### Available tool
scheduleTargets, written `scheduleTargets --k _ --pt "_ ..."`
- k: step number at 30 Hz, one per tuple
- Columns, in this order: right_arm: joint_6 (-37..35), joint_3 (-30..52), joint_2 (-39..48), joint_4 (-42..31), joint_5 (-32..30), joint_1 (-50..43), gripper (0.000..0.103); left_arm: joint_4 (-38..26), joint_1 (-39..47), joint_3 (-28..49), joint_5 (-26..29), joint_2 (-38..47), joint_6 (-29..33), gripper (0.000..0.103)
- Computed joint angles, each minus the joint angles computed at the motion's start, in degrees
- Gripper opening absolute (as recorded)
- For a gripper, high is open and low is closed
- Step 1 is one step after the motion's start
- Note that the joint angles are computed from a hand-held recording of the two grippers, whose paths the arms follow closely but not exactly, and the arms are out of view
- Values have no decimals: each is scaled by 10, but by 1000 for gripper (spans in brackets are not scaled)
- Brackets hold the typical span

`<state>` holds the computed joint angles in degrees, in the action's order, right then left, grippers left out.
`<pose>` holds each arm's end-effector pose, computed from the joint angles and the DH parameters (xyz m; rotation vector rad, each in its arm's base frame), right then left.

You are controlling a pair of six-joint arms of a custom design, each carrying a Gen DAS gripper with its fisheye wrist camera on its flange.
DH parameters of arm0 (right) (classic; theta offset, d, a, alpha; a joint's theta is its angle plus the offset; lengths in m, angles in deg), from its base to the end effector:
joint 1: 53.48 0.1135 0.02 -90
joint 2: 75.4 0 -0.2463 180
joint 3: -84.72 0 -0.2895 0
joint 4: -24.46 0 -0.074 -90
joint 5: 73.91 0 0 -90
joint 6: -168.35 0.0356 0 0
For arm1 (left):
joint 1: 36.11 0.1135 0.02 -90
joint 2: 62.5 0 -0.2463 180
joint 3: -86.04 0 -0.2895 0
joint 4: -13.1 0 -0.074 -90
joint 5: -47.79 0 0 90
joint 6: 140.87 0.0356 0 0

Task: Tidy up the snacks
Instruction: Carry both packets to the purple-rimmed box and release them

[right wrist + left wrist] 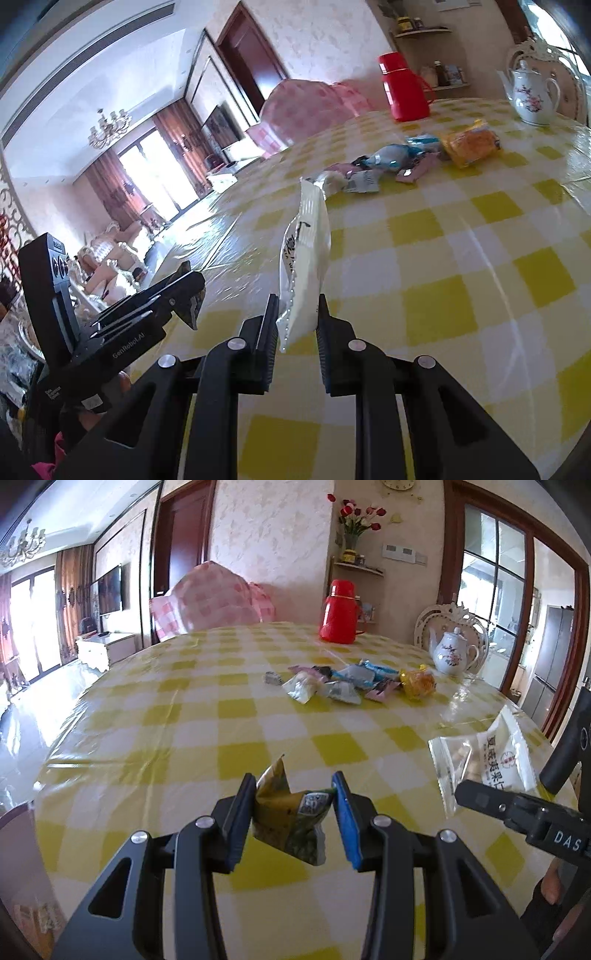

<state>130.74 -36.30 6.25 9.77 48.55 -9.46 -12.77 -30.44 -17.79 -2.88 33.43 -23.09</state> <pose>0.2535 0.2184 0.1825 0.4567 2.0807 0.3685 0.3892 0.0160 0.1880 0.7283 2.0742 -0.4892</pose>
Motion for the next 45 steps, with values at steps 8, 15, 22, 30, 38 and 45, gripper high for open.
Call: scheduleTargets --k 8,15,22,30,38,45 --pt "-30 89 85 -7 -10 37 20 -41 68 20 20 5 33 42" --pt "-73 196 168 -27 -27 65 20 -66 135 62 38 25 51 42" --pt "-116 309 260 -46 -50 86 20 -92 199 134 62 69 49 42" --pt "-86 277 233 -42 -31 77 20 -190 182 168 68 101 113 98" --pt "-63 208 166 -28 4 74 20 -111 84 113 -90 123 107 80" --pt "-72 239 192 -38 -6 85 20 -134 125 148 -38 133 96 38"
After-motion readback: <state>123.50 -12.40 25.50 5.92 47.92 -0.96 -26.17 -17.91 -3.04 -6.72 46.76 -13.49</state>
